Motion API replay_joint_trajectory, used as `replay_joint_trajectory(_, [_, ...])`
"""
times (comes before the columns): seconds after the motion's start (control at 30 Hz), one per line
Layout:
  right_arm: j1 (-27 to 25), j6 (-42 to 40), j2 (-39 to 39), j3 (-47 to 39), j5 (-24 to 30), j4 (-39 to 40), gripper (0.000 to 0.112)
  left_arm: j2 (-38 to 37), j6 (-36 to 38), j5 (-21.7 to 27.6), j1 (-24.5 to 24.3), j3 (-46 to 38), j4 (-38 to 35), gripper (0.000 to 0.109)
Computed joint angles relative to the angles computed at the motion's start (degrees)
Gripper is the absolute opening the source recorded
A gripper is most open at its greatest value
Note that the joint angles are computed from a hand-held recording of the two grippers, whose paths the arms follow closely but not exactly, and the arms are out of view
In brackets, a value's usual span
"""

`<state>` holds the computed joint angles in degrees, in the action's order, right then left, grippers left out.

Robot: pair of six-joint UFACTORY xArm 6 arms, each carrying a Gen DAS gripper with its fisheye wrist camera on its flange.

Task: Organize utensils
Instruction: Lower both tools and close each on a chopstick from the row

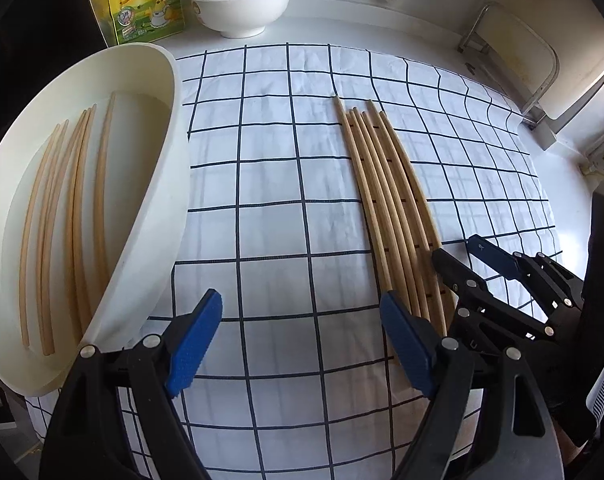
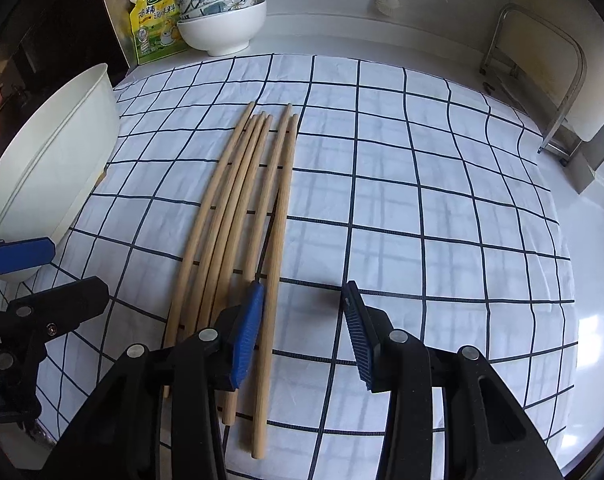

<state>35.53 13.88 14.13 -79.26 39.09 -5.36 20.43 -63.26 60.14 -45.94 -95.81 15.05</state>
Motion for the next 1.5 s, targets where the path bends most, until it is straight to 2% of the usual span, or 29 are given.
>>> replay_joint_trajectory(0.03, [0.0, -0.2, -0.1, 0.3, -0.4, 0.1, 0.025, 0.0, -0.2, -0.1, 0.1, 0.0, -0.4, 0.080])
replay_joint_trajectory(0.1, [-0.1, -0.6, -0.4, 0.8, -0.8, -0.4, 0.010, 0.3, -0.3, -0.4, 0.1, -0.1, -0.8, 0.080])
replay_joint_trajectory(0.13, [-0.2, -1.0, -0.6, 1.0, -1.0, -0.4, 0.007, 0.7, -0.4, -0.3, 0.0, -0.5, -0.8, 0.080])
replay_joint_trajectory(0.4, [-2.1, -1.3, -3.7, 4.9, -2.0, 1.3, 0.007, 5.6, -1.4, 0.8, -0.1, -6.4, 1.3, 0.081])
replay_joint_trajectory(0.77, [-4.8, -0.8, -8.9, 11.0, -2.1, 2.7, 0.007, 12.2, -2.3, 5.5, 0.6, -14.4, 3.9, 0.083])
replay_joint_trajectory(0.87, [-4.9, -1.7, -8.9, 10.8, -2.1, 3.9, 0.007, 13.3, -2.4, 6.4, 0.5, -15.8, 4.5, 0.083])
replay_joint_trajectory(0.9, [-4.9, -1.9, -8.9, 10.8, -2.4, 4.4, 0.009, 13.5, -2.4, 6.5, 0.6, -16.1, 4.6, 0.083])
replay_joint_trajectory(0.93, [-5.0, -1.9, -8.9, 10.8, -2.6, 4.6, 0.018, 13.6, -2.6, 6.4, 0.6, -16.1, 4.8, 0.083])
replay_joint_trajectory(1.0, [-5.0, -1.6, -8.6, 10.3, -2.9, 4.2, 0.024, 13.8, -2.6, 6.7, 0.6, -16.6, 4.9, 0.084])
replay_joint_trajectory(1.27, [-5.2, -1.5, -6.6, 8.0, -2.3, 3.6, 0.024, 16.3, -1.8, 9.2, 0.3, -20.6, 5.2, 0.087])
replay_joint_trajectory(1.5, [-4.8, -0.8, -4.4, 6.0, -2.3, 1.2, 0.024, 17.6, -1.2, 9.8, 0.6, -21.9, 4.7, 0.094])
